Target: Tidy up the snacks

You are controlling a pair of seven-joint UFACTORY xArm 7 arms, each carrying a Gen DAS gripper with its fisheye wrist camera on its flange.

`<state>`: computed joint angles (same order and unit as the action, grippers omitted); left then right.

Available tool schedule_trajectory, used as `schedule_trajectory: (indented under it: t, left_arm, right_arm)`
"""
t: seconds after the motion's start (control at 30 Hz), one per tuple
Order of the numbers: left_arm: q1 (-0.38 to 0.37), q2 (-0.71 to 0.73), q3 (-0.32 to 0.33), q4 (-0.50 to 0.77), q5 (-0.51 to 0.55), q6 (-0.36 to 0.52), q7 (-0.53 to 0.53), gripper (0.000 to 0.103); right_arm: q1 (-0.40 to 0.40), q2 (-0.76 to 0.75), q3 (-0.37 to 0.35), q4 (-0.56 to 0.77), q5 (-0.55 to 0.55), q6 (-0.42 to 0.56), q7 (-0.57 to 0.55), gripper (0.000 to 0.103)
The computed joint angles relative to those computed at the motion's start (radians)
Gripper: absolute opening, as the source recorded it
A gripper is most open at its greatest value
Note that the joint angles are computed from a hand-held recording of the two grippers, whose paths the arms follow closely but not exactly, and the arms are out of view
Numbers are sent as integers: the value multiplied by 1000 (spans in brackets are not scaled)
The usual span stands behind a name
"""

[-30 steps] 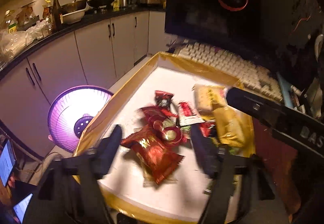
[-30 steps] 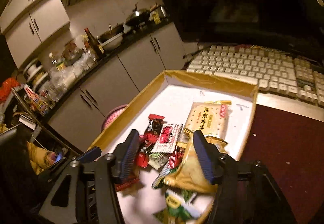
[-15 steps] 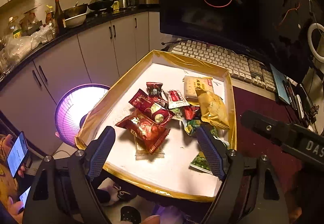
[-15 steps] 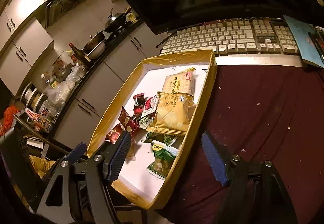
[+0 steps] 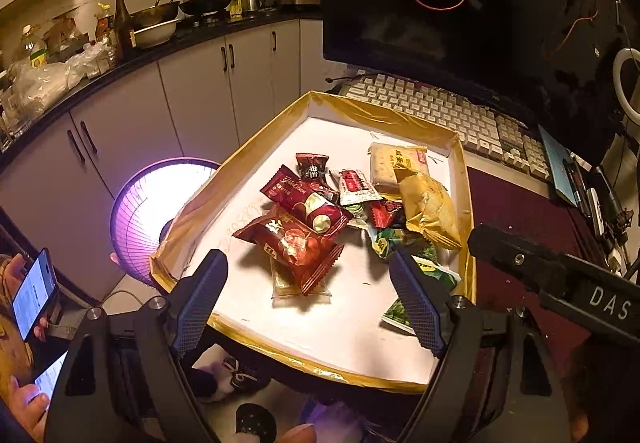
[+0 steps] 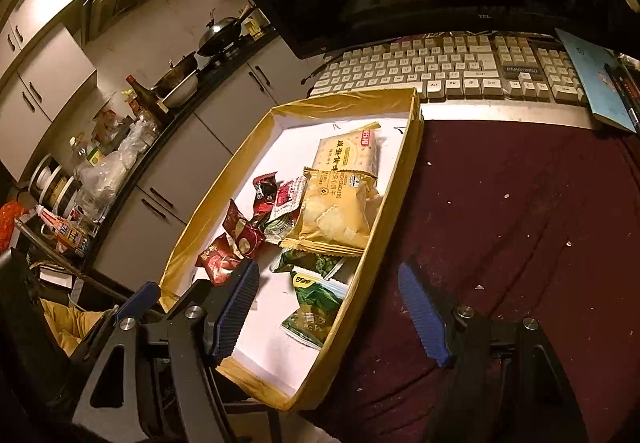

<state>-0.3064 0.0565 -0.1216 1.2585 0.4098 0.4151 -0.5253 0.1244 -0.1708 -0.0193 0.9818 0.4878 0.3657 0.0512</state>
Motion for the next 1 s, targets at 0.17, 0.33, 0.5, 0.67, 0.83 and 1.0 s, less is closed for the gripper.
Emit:
schedule_trajectory:
  t: [0.17,0.33,0.5,0.67,0.83,1.0]
  left_arm:
    - [2,5,4,1,-1,-2,-4,84]
    - [4,7,4,0,-15,-8,7,83]
    - [2,9,5,2,-15,-8,5,83]
    - [3,13,8,6,-15,-8,5,83]
    - [1,18,10,14,-3,-2,-2,83]
    - [0,23,11,19,-8,2,7,83]
  right_arm:
    - [-4,14,6,8,-18,-4,17,75]
    - [1,22,3,12,-6,-9,0,75]
    - [0,26,4,13,3,-12,-7,75]
    - [-4,28,7,13,8,-16,-6,75]
    - [-5,29,9,17,3,-19,-2,75]
    - [-12,26,18,14,-34,-30,31,75]
